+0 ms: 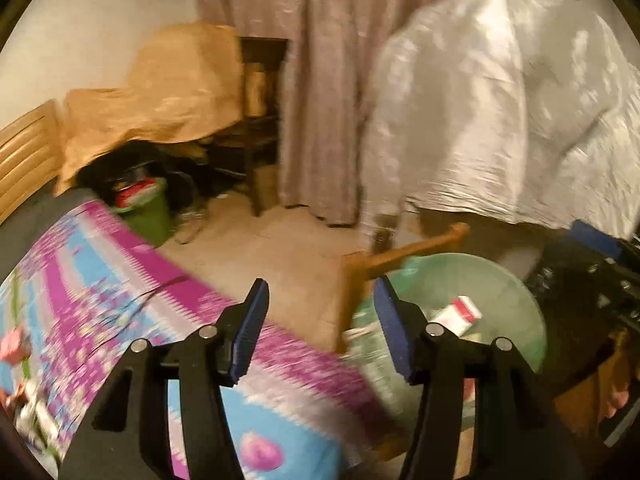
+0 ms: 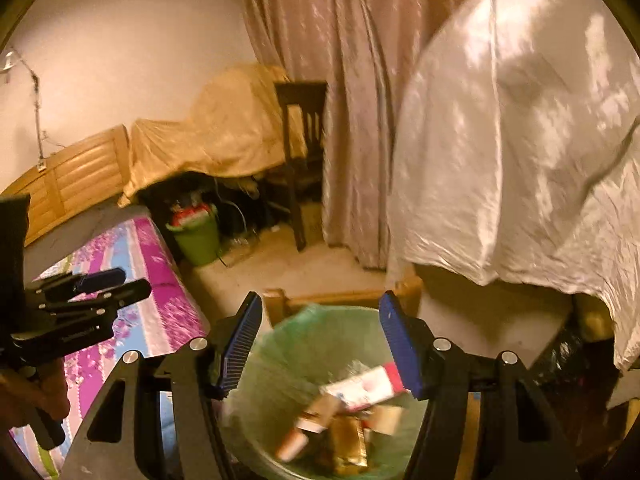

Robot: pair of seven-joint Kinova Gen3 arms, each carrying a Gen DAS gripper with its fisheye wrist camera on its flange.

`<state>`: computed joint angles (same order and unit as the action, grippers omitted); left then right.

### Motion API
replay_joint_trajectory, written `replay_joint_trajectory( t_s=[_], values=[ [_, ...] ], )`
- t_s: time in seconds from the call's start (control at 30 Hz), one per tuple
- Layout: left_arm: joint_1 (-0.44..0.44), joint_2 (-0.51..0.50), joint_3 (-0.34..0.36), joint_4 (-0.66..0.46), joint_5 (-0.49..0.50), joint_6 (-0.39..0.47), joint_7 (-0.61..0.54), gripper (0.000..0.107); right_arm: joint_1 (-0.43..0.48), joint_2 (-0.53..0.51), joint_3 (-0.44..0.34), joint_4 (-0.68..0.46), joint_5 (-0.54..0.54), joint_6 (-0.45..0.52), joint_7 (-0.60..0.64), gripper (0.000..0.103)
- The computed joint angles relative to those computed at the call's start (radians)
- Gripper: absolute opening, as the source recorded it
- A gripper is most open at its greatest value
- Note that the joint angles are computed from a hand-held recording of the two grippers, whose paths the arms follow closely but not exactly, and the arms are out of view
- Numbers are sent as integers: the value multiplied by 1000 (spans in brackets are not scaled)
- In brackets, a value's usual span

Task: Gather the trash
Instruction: 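Return both tools to the trash pile on the bed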

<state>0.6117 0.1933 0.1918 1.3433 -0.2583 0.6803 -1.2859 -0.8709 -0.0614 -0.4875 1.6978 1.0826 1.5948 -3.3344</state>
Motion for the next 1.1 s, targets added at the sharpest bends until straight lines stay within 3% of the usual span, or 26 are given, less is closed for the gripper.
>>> replay_joint_trajectory(
  t_s=[0.2,0.47,0.53,0.63,0.7,0.77,0.97,1.1],
  values=[
    [-57,-133,-34,192,-92,-49,128,54,-95,122,8,-88,94,-3,6,63],
    [-219,-347,-34,442,-82,-63,139,54,-210,283,75,-266,99,-106,100,63],
    [-253,-405,-58,498,-42,-59,116,54,-256,332,127,-331,80,-146,154,63],
    [-308,-488,-91,574,3,-45,89,56,-357,396,266,-428,16,-237,251,63],
    [-345,-530,-111,611,26,-36,70,58,-382,441,307,-497,-23,-281,333,63],
    [-372,-573,-158,646,71,-22,40,58,-362,496,275,-579,-30,-306,414,63],
    [-490,-675,-274,727,143,20,-45,58,-261,693,2,-853,38,-310,658,63],
    [-579,-711,-337,756,174,49,-98,58,-252,828,-143,-1039,98,-314,821,63]
  ],
)
